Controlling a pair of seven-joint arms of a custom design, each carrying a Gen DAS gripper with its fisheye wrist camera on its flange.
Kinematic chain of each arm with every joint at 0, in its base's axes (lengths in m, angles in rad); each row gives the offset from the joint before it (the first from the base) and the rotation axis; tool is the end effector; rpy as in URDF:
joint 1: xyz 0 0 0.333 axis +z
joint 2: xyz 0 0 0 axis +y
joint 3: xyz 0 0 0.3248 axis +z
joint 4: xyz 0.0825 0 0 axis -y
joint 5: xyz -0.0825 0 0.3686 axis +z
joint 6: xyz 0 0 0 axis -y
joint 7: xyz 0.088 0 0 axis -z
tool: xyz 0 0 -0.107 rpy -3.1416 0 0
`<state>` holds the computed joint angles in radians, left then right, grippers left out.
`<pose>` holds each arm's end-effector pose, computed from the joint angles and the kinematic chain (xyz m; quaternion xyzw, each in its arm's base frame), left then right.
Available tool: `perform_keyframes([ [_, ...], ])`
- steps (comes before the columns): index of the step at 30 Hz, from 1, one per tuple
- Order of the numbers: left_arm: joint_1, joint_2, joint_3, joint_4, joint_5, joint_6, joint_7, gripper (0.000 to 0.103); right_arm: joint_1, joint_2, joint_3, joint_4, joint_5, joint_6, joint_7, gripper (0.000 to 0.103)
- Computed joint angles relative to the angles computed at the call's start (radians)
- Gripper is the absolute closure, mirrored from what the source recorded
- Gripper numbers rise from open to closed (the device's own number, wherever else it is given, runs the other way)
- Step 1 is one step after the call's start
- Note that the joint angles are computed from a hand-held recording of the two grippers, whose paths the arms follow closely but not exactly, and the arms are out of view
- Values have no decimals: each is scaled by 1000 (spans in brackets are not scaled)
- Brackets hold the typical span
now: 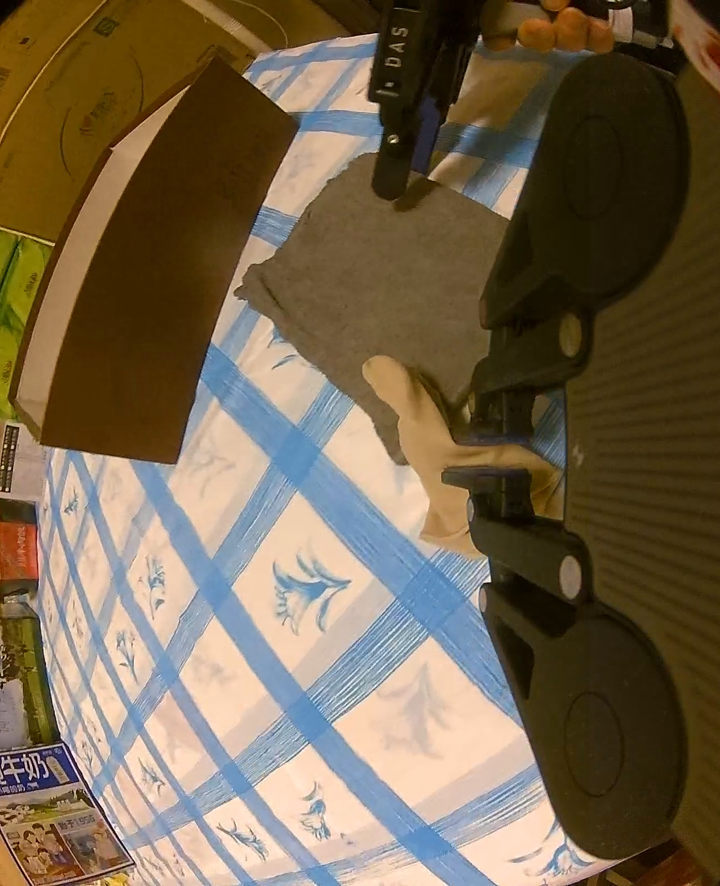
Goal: Organize soft objects
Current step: 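Grasp the grey cloth edge with the right gripper while the left gripper grasps the beige stocking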
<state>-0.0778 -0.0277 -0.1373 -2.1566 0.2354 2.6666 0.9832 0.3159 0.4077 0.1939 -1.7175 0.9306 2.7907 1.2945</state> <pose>0.5453 -0.1267 0.4870 -0.7415 0.6116 -0.2138 0.1741 0.6252 0.2865 0.4306 -0.6270 0.6538 0.0708 0.4176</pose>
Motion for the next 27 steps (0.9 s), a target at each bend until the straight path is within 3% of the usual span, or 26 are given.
perform_keyframes([
  [5, 0, 5, 0, 0, -24, -2, 8, 96, -45, 8, 57, 1, 155, 24, -106, 60],
  [9, -1, 14, -3, 8, -11, -7, 4, 96, -43, -9, 43, -8, 167, -40, -109, 63],
  [14, 1, 16, -4, 10, -18, -8, 13, 96, -19, 4, 35, 10, 180, -35, -122, 63],
  [17, 3, 13, -1, 4, -47, -2, 22, 96, -23, 11, 62, 35, 218, -12, -252, 63],
  [24, 4, 20, -3, 15, -48, -9, 19, 96, 15, 47, 27, 74, 119, -57, -159, 63],
  [27, 5, 24, -3, 21, -53, -12, 17, 96, 31, 51, 26, 73, 74, -35, -159, 64],
])
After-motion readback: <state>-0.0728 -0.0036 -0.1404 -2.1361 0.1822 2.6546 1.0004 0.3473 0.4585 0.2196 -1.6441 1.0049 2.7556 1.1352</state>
